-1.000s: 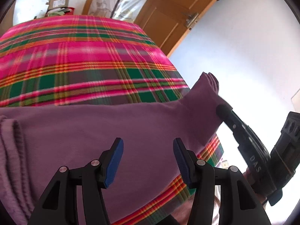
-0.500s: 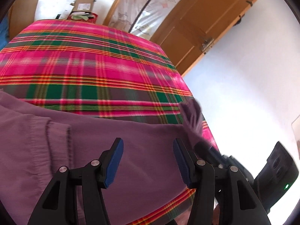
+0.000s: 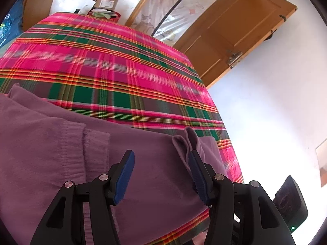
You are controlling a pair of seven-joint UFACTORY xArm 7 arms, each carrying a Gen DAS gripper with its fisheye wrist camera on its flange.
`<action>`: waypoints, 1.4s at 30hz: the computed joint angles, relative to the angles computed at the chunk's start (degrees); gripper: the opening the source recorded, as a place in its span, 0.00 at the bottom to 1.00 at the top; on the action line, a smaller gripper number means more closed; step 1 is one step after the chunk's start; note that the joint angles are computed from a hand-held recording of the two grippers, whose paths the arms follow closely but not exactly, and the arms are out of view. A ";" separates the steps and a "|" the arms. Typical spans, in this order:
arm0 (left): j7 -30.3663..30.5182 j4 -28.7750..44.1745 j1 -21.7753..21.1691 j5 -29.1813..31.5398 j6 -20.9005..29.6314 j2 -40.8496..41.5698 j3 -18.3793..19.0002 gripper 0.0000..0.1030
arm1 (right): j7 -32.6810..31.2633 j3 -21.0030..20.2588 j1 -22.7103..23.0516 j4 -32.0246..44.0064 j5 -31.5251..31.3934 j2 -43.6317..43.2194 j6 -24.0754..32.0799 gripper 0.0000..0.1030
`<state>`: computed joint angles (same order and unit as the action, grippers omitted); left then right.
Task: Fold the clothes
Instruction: 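Lay the lilac corner onto the garment and open the right gripper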
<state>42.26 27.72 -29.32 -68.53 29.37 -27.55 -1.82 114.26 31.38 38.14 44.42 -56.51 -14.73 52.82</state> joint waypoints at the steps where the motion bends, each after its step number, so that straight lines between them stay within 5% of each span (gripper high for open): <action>1: 0.06 0.02 0.08 0.01 0.04 0.04 0.08 0.56 | 0.41 0.13 0.03 0.21 -0.18 0.14 -0.14 0.10; 24: -2.07 -0.66 0.38 1.15 -0.77 0.73 -0.45 0.56 | 8.24 -2.34 1.03 -1.10 -5.11 4.25 -10.59 0.11; 34: -4.35 -0.47 -0.56 2.36 -2.63 0.90 -0.86 0.56 | 7.17 -3.02 0.30 -4.46 -6.68 -0.40 -19.28 0.22; 42: -7.33 -0.21 -1.53 4.56 -3.93 1.60 -1.31 0.56 | 5.49 -0.98 -5.57 -8.76 1.02 -6.53 -15.91 0.26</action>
<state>34.94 27.51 -30.85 -63.98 25.44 -25.95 -3.13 119.75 30.40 32.57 35.67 -55.49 -21.26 36.90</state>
